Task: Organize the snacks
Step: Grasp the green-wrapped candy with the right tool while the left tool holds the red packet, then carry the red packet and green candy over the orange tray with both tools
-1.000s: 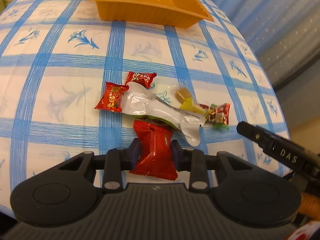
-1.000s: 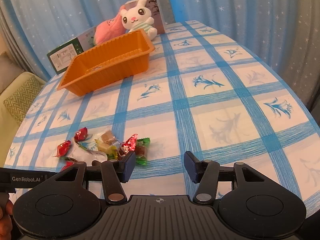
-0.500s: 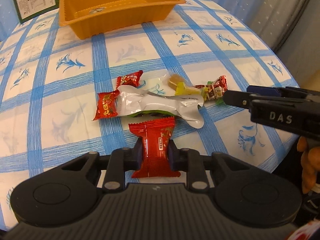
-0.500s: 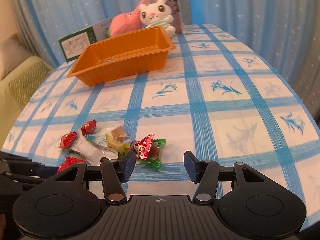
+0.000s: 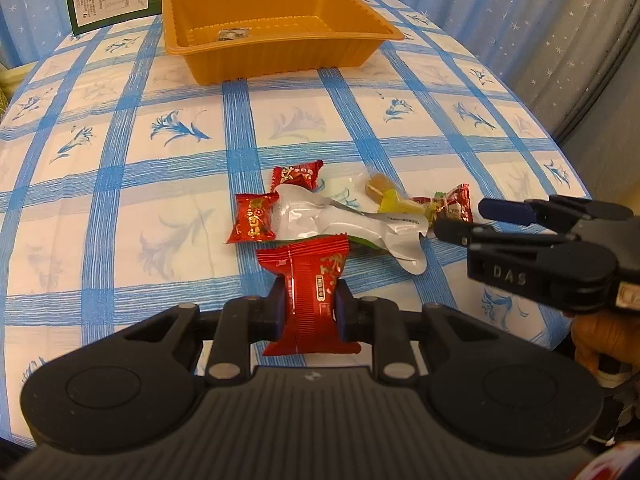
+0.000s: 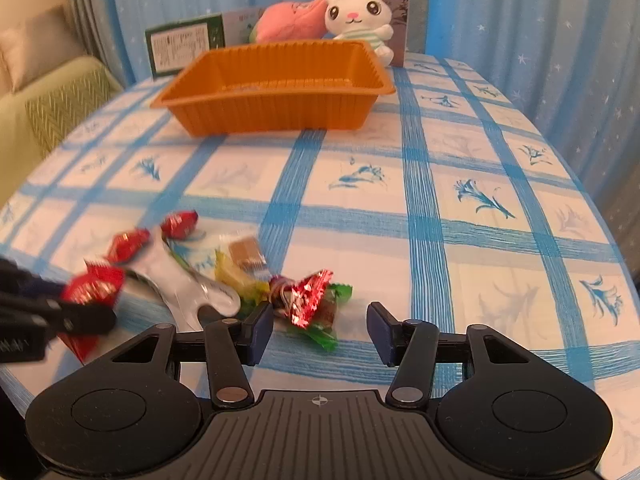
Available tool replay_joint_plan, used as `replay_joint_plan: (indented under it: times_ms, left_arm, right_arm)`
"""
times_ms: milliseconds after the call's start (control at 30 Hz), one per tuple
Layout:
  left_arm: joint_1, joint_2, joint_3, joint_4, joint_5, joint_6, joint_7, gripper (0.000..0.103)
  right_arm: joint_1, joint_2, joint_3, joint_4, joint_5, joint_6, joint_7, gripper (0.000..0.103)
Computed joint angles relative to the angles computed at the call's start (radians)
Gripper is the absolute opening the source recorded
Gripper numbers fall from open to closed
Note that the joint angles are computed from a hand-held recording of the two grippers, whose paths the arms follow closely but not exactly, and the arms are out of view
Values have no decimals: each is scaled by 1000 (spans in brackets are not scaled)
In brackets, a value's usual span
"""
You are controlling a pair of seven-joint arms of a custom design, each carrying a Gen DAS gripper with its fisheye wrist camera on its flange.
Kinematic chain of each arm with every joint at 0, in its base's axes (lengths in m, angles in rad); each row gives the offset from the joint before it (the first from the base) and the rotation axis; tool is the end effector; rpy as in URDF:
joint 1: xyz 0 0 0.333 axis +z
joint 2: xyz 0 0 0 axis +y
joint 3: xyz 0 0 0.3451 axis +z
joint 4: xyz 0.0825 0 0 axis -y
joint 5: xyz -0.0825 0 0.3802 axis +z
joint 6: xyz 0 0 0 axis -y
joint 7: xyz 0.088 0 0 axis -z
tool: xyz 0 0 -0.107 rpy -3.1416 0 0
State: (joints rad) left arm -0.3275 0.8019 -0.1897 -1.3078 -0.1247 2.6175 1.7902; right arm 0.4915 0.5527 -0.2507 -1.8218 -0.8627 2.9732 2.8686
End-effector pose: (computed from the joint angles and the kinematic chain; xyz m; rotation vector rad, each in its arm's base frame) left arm 0.7213 -0.3525 0.3453 -1.4120 2.5274 -0.7989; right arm 0.6505 0.2372 0.3145 -1.6491 1.9449 -0.6720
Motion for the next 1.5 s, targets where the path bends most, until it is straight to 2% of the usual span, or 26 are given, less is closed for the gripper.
replay_joint_plan:
  times_ms: [33,133,267,367,467,600,667,700,733,767,867,1033,1067,1100,1133,1267,1400,1500]
  left_arm:
    - [2,0,-2,-1,-2,1,1,21]
    - [2,-1,0,-2,-2,3,-2,21]
    - [6,-2,-4,-5,-8,5,-4,21]
    - [6,-6,-4,-10,-9,11,-4,21]
    - [7,-12,-3,-18,-10,22,-4,21]
    - [8,-14,-2,-19,-10,23,-7,21]
    - [9,-14,-3,-19,-10,22,-6,21]
    - [9,-14,-3,-20,-10,23,-6,21]
    - [9,-14,-4,-19,-11,20,-6,21]
    - [9,-13,-4,-18,-12,20,-5,21]
    - [10,-11,-7,-18,-15,25,-6,21]
    - [12,-11,-8,-21,-20,33,-6,21]
    - [12,-10,-9,-20,-21,33,-6,21]
    - [13,-10,-10,-21,-22,35,-5,21]
    - [14,-11,-11,-22,-24,38,-3,21]
    - [15,-11,-12,-20,-27,46,-1,21]
    - [12,-12,-7,-18,-26,60,-6,21]
    - [6,-4,0,2,-20,65,-15,21]
  right_arm:
    - [-7,2,10,2,7,-9,-16,41]
    - [-2,7,4,5,11,-20,-8,31]
    - [3,13,-10,7,3,-8,17,28]
    - [15,11,-16,13,-8,-34,17,23]
    - [40,1,-36,12,-53,-79,68,23]
    - [4,-7,12,15,-52,-143,75,23]
    - [-7,-9,21,13,-61,-144,94,25]
    - [-7,-7,21,17,-70,-150,104,31]
    - [-3,-6,18,20,-85,-158,120,41]
    - [-1,-6,14,21,-102,-156,140,45]
    - [-6,0,10,27,-145,-137,190,47]
    - [-29,4,31,31,-141,-138,201,45]
    - [-28,3,30,31,-144,-140,206,42]
    - [-30,2,33,31,-145,-141,203,25]
    - [-30,2,35,32,-147,-145,200,24]
    - [-20,-5,31,29,-162,-167,215,22]
    - [9,-26,8,21,-252,-217,316,22]
    - [0,-44,17,14,-324,-218,394,22]
